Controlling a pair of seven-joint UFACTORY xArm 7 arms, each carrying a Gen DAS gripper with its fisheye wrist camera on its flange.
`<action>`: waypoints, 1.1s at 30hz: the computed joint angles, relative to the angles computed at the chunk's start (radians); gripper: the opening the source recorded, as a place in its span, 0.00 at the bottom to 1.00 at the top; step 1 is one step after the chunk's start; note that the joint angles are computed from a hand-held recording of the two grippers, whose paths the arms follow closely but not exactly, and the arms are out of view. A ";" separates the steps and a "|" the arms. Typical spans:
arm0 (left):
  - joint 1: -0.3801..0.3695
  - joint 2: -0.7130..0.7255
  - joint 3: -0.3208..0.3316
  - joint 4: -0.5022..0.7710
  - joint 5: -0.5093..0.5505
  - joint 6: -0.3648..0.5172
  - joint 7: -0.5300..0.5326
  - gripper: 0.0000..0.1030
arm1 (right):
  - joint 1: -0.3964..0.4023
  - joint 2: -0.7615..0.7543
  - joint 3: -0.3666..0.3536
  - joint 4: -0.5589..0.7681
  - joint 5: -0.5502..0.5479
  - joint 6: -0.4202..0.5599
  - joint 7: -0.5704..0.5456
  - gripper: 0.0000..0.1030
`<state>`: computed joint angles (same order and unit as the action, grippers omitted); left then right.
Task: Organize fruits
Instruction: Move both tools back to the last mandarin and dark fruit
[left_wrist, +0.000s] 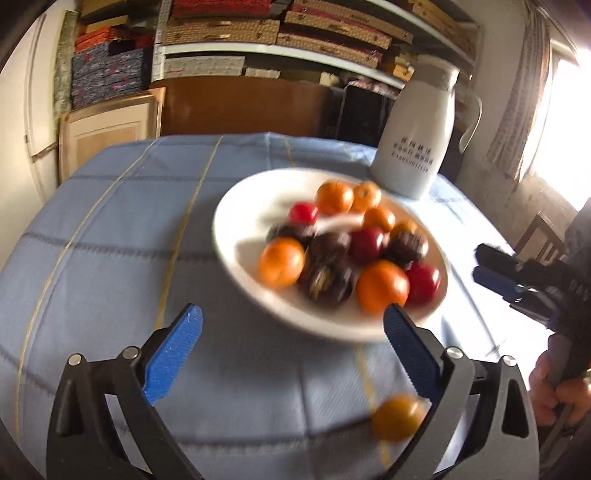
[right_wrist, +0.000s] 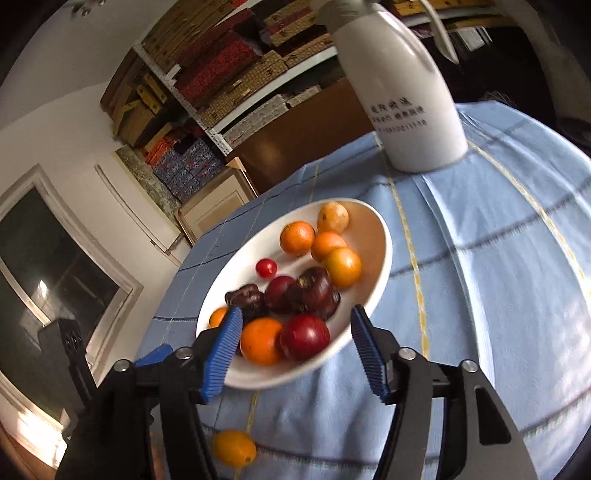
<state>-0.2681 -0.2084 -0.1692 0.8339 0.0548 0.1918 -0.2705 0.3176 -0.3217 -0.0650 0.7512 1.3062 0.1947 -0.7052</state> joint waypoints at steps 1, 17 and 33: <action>0.045 -0.027 -0.041 -0.026 0.070 0.005 -0.065 0.94 | -0.003 -0.015 0.004 -0.019 -0.003 0.000 0.019 0.70; 0.132 -0.357 -0.159 -0.290 0.191 0.002 -0.259 0.95 | 0.008 -0.153 0.191 -0.227 -0.384 -0.117 0.271 0.81; 0.273 -0.432 -0.258 -0.302 0.259 0.001 -0.383 0.96 | 0.113 -0.096 0.086 -0.194 -0.641 -0.045 0.439 0.81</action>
<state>0.0044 -0.6408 -0.4268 0.5317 0.3138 0.1926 -0.6536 0.4302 -0.4175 0.0211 0.5570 0.6657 0.1497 -0.2663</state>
